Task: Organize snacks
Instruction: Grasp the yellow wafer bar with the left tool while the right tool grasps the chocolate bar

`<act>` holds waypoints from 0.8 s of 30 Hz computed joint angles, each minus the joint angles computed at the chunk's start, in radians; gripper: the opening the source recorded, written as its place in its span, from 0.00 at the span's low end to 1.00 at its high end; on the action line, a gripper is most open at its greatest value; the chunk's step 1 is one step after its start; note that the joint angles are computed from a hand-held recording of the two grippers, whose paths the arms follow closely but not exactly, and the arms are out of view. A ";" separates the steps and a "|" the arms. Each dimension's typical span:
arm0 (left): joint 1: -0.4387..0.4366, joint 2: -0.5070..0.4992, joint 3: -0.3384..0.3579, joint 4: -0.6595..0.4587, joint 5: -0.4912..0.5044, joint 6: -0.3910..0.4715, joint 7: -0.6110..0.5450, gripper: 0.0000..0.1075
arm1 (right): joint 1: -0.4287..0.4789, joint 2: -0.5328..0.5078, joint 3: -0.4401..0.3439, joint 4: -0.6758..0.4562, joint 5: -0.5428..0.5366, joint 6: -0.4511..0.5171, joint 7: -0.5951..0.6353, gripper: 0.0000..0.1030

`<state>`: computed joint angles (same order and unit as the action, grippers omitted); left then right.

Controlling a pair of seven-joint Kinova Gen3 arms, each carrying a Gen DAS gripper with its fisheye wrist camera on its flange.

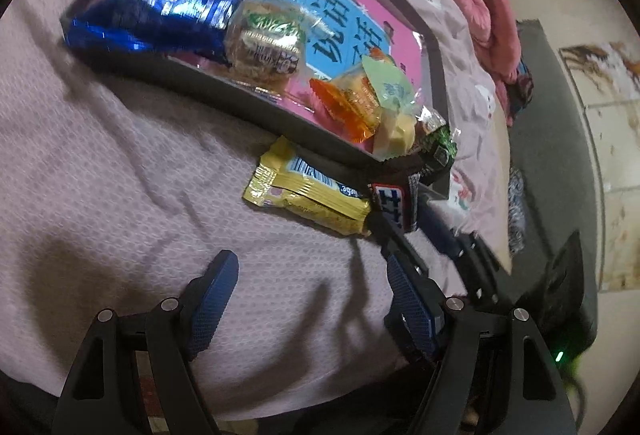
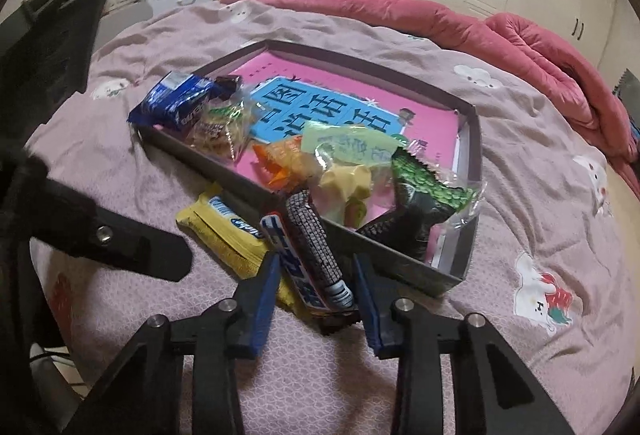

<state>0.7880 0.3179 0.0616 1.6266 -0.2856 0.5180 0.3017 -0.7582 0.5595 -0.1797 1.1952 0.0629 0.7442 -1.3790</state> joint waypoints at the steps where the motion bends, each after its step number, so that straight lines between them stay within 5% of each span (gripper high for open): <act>1: -0.001 0.002 -0.004 0.004 0.001 -0.011 0.008 0.72 | 0.000 -0.001 0.001 0.000 0.000 0.002 -0.002 0.28; 12: 0.036 0.023 -0.091 0.046 0.024 -0.164 0.154 0.71 | 0.100 -0.046 -0.048 0.045 -0.151 -0.001 -0.014 0.18; 19: 0.065 0.048 -0.156 0.064 0.066 -0.239 0.246 0.40 | 0.101 -0.046 -0.043 0.039 -0.158 0.036 -0.030 0.17; 24: 0.143 0.066 -0.261 0.079 0.087 -0.290 0.306 0.39 | 0.095 -0.019 -0.040 0.006 -0.157 0.071 -0.028 0.18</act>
<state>0.9314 0.3835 -0.1996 1.7055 -0.1984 0.2279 0.6080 -0.6631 0.5402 -0.2194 1.2016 -0.0936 0.8152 -1.4068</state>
